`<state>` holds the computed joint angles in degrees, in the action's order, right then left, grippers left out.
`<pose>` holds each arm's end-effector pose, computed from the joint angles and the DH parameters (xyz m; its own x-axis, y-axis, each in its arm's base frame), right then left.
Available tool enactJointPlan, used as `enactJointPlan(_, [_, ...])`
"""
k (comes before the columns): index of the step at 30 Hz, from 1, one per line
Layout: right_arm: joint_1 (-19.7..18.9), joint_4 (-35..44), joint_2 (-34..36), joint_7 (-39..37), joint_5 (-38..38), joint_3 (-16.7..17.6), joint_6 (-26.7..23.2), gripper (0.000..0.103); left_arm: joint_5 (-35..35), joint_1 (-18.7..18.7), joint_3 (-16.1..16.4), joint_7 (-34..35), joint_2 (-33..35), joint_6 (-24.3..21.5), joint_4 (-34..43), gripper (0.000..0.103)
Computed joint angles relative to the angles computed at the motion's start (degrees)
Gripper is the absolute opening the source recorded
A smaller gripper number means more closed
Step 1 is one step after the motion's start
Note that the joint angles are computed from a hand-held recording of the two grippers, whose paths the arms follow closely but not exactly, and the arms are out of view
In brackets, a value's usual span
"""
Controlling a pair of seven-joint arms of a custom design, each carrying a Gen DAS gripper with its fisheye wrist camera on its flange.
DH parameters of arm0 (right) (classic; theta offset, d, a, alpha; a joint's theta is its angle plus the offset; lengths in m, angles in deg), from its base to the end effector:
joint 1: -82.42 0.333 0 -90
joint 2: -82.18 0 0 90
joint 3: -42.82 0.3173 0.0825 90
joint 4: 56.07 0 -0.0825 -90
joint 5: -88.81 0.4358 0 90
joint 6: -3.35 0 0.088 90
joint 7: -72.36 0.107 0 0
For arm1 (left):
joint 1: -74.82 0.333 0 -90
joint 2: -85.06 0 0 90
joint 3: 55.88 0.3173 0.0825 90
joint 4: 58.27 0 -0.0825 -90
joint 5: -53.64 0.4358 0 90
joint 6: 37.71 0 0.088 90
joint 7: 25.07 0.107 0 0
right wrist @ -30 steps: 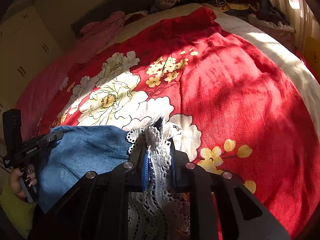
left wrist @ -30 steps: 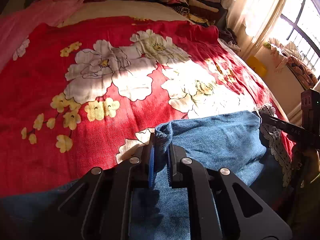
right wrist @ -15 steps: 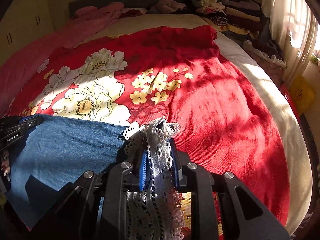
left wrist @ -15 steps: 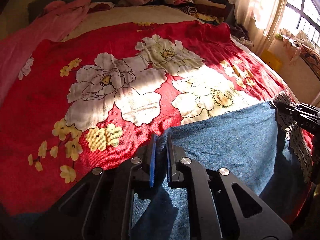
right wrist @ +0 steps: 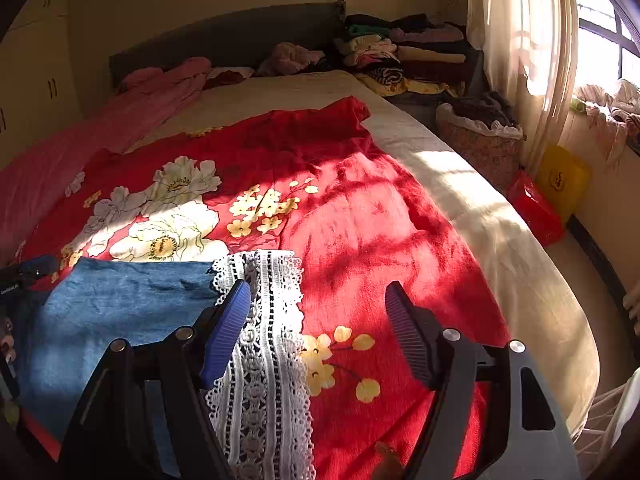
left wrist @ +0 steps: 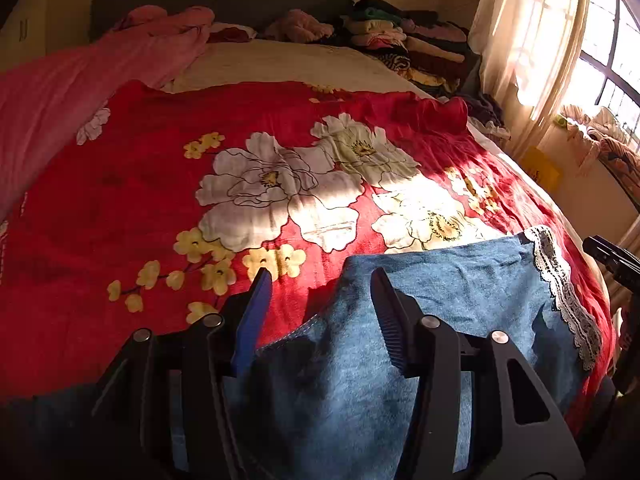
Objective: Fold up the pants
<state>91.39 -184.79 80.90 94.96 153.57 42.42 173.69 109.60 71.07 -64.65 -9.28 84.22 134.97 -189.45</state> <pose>0.5876 0.0256 0.4028 0.2931 -0.9541 -0.0622 -0.6422 -0.1482 -0.7521 0.5525 -0.1853 0.3875 0.0819 -0.9847 0.1538 -0.6932 -0.1671 -0.7011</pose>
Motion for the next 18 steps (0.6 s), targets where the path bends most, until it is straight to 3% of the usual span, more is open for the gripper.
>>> enactJointPlan(3, [0.6, -5.3, -6.1, -5.0, 3.5, -0.9, -2.8, 0.070, 3.1, 1.3, -0.5, -4.8, -6.5, -0.3, -5.9, 0.070])
enactJointPlan(6, [1.6, -10.3, -10.4, -3.7, -2.1, -1.2, -3.7, 0.070, -0.5, 2.4, -0.8, -2.9, -12.9, 1.0, -12.7, 0.079])
enactJointPlan(11, [4.8, -15.8, -14.9, -2.4, -6.4, -2.8, -6.4, 0.070, -7.2, 3.1, -2.5, 1.7, -22.4, -5.2, -20.6, 0.093])
enactJointPlan(13, [6.0, -16.9, -15.7, -1.7, -7.7, -2.6, -5.5, 0.070, -9.4, 3.4, -3.7, 3.0, -25.4, -7.2, -22.7, 0.093])
enactJointPlan(15, [6.8, -16.8, -15.5, 0.8, -9.6, -2.4, -6.2, 0.079, -11.7, 3.1, -4.8, 5.6, -26.8, -8.9, -23.7, 0.093])
enactJointPlan(18, [6.4, -15.9, -14.0, 6.7, -14.9, -1.4, -8.2, 0.080, -12.9, 3.5, -7.1, 7.3, -26.6, -9.5, -23.2, 0.093])
